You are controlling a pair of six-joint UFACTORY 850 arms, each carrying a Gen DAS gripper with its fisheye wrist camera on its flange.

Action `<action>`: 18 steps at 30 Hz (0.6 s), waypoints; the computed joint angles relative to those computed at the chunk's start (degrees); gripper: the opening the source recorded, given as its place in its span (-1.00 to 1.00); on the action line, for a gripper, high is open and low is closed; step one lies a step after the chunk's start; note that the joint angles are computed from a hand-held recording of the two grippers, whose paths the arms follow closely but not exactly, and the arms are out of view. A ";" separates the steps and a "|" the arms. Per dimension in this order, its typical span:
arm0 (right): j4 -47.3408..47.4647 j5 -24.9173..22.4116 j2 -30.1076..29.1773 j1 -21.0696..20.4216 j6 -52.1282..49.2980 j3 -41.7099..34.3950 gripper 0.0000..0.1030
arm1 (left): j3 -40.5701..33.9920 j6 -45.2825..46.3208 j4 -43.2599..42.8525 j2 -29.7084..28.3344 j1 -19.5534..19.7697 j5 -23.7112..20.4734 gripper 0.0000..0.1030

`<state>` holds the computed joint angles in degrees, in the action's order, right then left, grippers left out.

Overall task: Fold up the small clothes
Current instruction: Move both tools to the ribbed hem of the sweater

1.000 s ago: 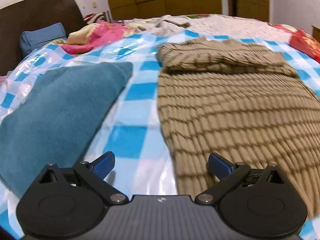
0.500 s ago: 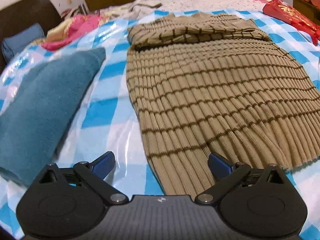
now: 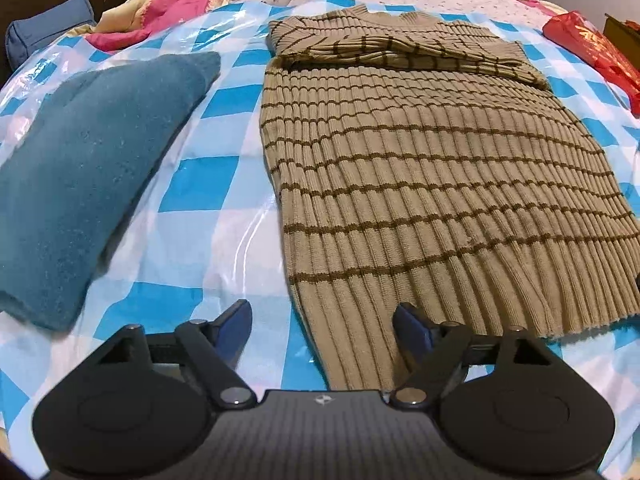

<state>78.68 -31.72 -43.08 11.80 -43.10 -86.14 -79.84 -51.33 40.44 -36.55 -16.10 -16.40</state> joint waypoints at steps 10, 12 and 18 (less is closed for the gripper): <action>2.42 0.35 0.24 0.17 -2.78 0.89 -0.57 | 1.30 -0.78 0.20 0.62 -0.82 -0.13 0.87; 3.35 0.40 0.38 0.17 -3.72 1.24 -0.57 | 1.00 4.85 -4.69 0.49 -0.80 -0.80 0.98; 7.23 -0.25 0.83 -0.21 -7.41 2.59 -0.57 | -1.31 13.73 -11.69 -0.70 -1.17 -5.31 1.00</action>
<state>85.91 -31.96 -42.25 11.59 -50.51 -83.55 -81.15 -37.60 28.75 -37.25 -17.27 -21.70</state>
